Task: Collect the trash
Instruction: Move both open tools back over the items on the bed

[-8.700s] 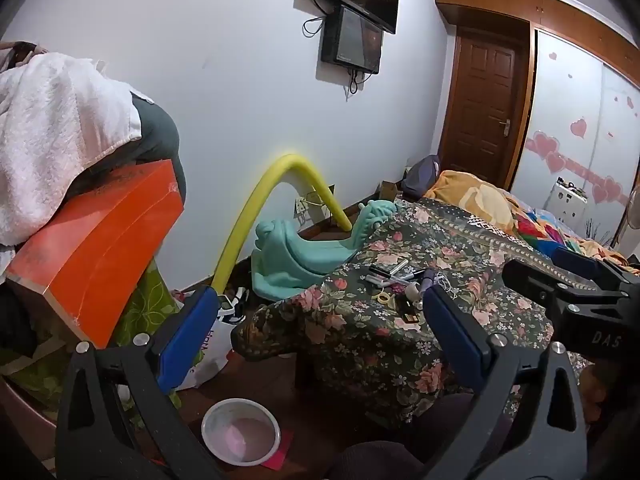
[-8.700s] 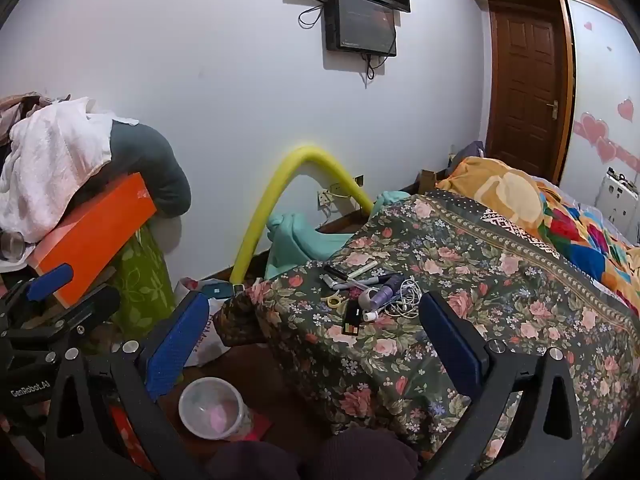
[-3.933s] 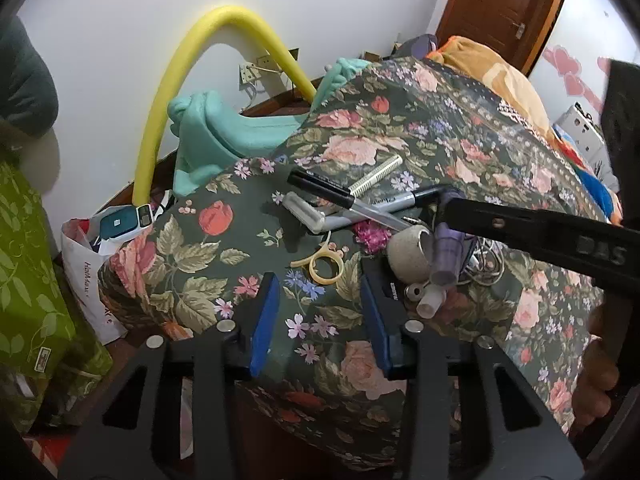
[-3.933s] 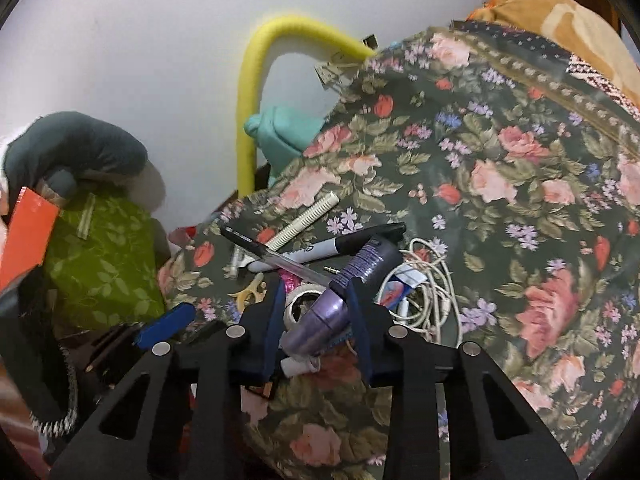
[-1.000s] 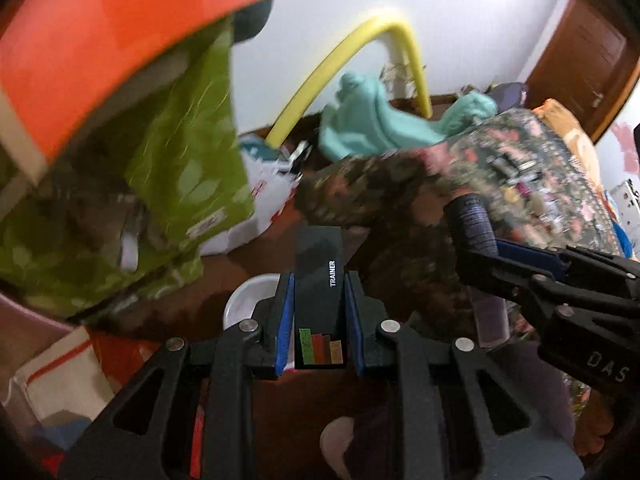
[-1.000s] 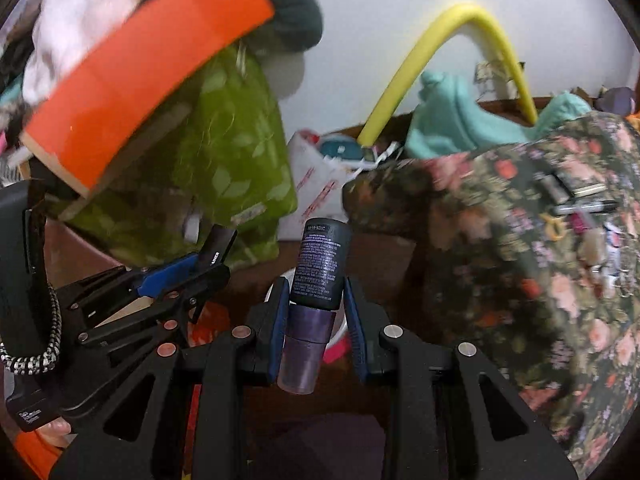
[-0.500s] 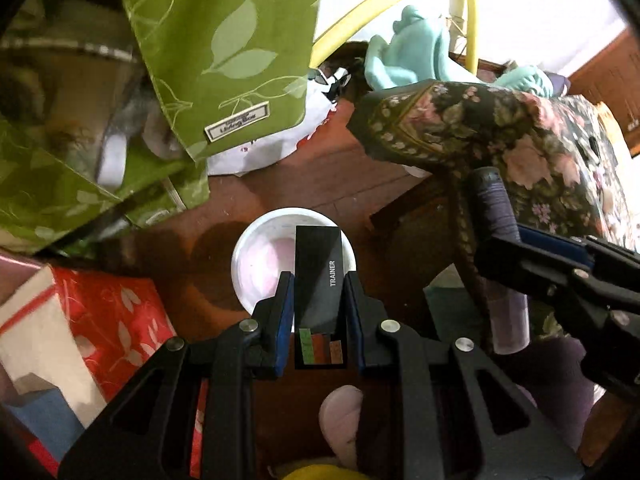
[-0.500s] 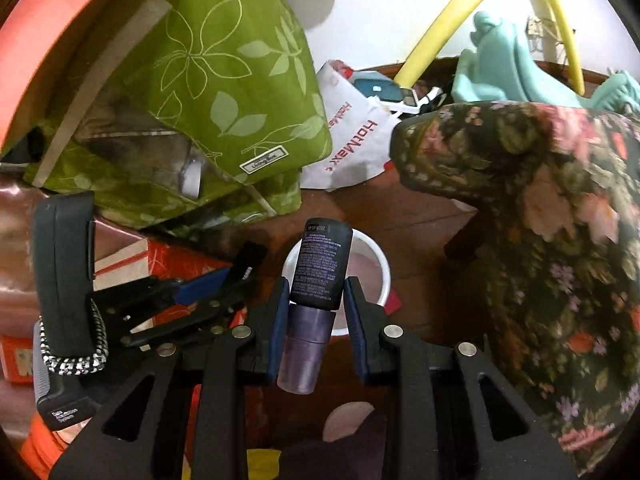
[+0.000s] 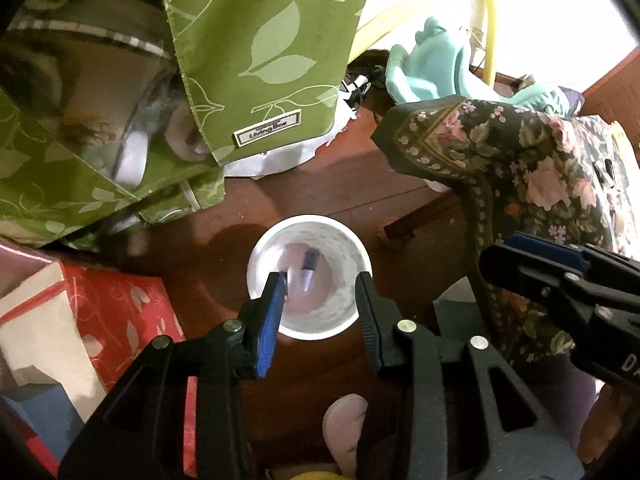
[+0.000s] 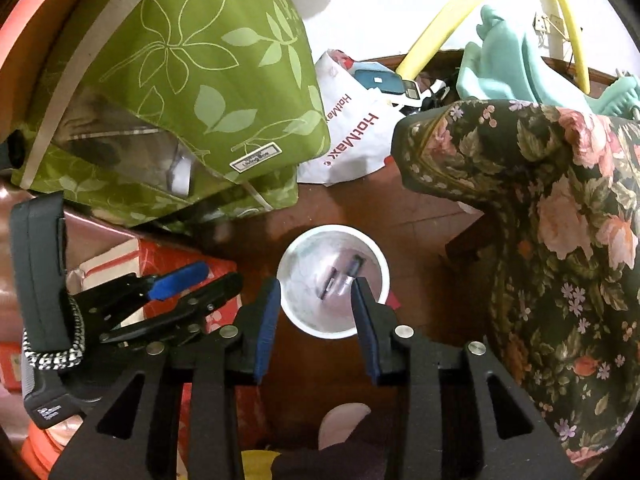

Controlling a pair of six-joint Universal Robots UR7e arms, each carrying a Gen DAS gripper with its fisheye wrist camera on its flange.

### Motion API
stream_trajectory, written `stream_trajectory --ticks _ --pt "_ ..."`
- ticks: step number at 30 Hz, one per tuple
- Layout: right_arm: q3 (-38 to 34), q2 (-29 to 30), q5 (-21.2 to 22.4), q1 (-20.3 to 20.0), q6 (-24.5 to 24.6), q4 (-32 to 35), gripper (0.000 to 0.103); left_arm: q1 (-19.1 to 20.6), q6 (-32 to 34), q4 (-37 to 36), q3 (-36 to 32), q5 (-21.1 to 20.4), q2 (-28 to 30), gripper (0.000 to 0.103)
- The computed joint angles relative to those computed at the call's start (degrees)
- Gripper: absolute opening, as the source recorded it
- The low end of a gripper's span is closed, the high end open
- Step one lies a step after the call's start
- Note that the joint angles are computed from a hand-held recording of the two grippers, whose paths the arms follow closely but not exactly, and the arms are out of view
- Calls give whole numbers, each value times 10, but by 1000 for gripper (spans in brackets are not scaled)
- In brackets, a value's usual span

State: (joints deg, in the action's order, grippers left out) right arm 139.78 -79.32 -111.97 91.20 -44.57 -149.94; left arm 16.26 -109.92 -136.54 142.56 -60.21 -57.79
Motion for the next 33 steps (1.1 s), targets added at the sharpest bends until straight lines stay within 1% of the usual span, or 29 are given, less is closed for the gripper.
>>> stream_trajectory --ticks 3,9,11,18,22,25,28,33 --pt "2 -13 2 -3 -2 7 33 -7 -1 25 -10 1 -3 36" --pt "3 -62 17 -10 -13 35 33 -28 -4 89 -40 9 -13 36" --pt "1 -80 24 -13 -15 46 33 -34 -3 119 -58 16 -14 36" --pt "-18 -154 57 -37 -32 90 33 -46 6 174 -117 48 2 36" --pt "-35 -187 76 -58 -46 106 33 -43 24 183 -155 69 25 36" --pt "-53 -209 92 -78 -56 113 33 -37 51 185 -192 85 50 36" --pt "-71 -224 105 -94 -62 116 33 -28 86 175 -228 103 77 36" --pt "-107 -236 126 -129 -75 112 33 -7 168 136 -294 126 132 36"
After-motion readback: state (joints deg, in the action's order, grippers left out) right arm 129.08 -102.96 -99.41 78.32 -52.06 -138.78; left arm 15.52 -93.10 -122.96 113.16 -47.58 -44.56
